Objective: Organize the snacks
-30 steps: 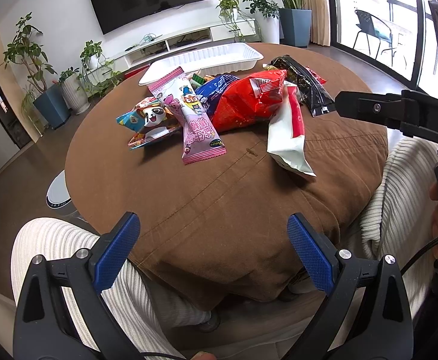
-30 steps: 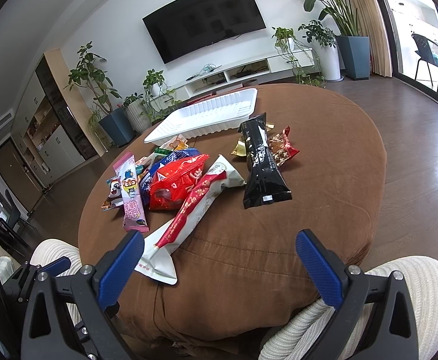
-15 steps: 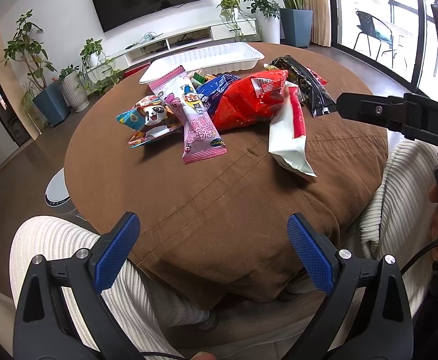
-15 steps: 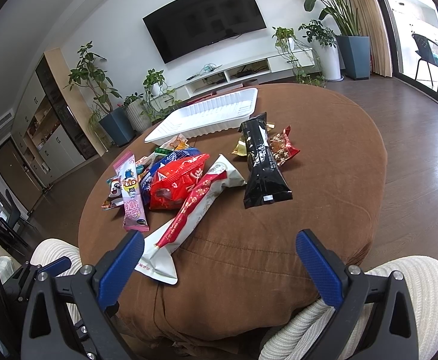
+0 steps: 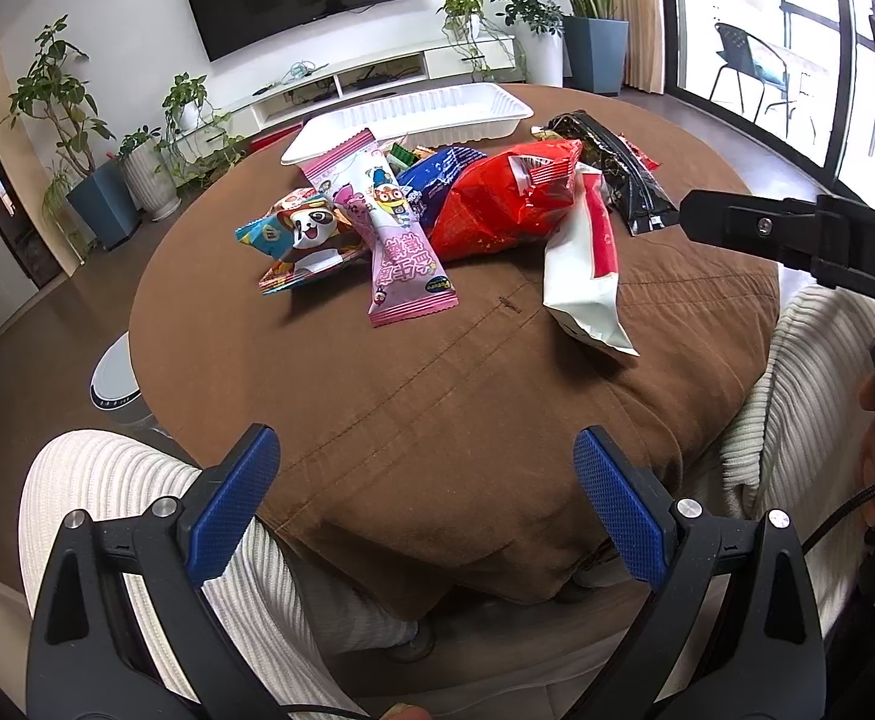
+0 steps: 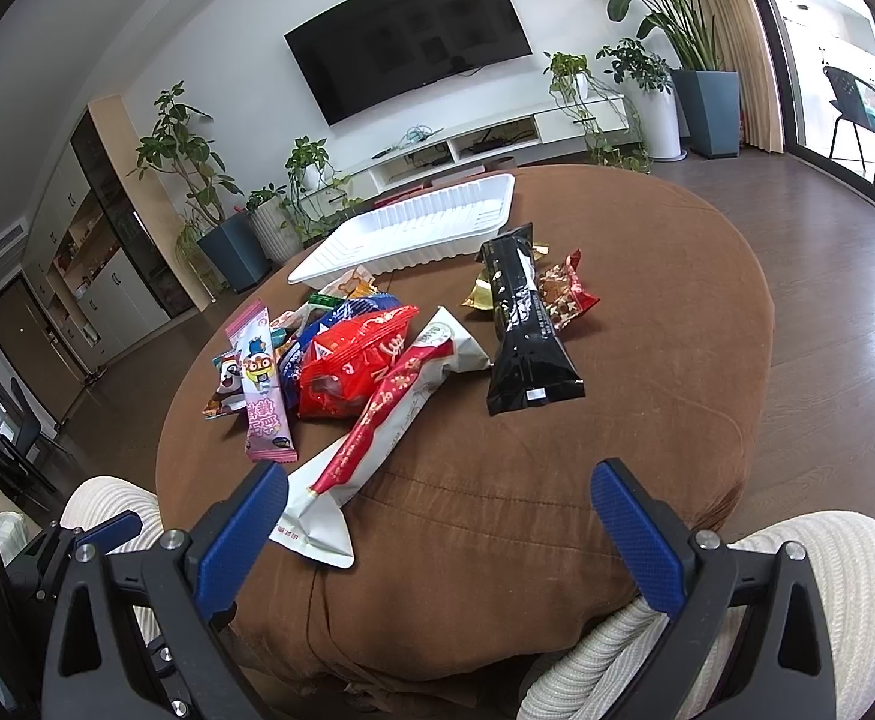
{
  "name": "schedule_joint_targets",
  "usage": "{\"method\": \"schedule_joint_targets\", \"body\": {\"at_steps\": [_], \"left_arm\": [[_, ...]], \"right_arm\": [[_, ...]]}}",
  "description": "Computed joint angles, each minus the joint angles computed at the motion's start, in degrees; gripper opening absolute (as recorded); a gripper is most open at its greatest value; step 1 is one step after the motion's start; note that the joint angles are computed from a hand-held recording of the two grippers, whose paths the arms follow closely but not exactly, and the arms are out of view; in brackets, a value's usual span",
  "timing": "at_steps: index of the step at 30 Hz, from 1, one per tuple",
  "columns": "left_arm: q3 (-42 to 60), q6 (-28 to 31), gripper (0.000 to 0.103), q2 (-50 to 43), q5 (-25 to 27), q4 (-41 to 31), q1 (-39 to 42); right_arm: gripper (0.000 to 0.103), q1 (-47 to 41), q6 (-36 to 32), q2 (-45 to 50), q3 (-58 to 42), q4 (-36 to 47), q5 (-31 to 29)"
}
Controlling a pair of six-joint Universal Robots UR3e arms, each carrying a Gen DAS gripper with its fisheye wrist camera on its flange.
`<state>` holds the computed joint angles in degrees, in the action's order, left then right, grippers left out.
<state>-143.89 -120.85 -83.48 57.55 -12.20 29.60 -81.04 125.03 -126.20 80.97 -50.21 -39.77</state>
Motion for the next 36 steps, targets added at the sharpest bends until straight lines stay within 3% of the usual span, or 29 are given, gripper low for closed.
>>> {"method": "schedule_joint_targets", "body": {"at_steps": [5,13,21,28,33,36], "left_arm": [[2.03,-1.58,0.100,-1.90,0.77,-0.54,-0.45],[8.35,-6.11,0.100,-7.68,3.15,-0.97,-2.26],[17.06,-11.22,0.100,-13.98,5.58,-3.49,-4.60],[27.36,-14.98,0.100,-21.63,9.22,-10.06,-7.98],[30.86,-15.59,0.103,-24.62,7.04,-13.69,-6.64],[29.20,-14.47,0.103,-24.74,5.41,-11.18,-5.52]], "right_arm": [[0.103,3.95,5.87,-1.32,5.22,-8.34,-0.81],[0.103,6.31,7.84,-0.24,5.10,-10.93,-2.14],[0.103,13.46,14.09,3.57,5.15,-17.76,-4.89],[0.103,22.72,23.02,8.31,5.90,-28.79,-9.16],[0.083,27.96,28.00,13.48,4.14,-32.25,-11.97],[0.073,28.66,29.25,15.31,3.90,-31.58,-11.56]]}}
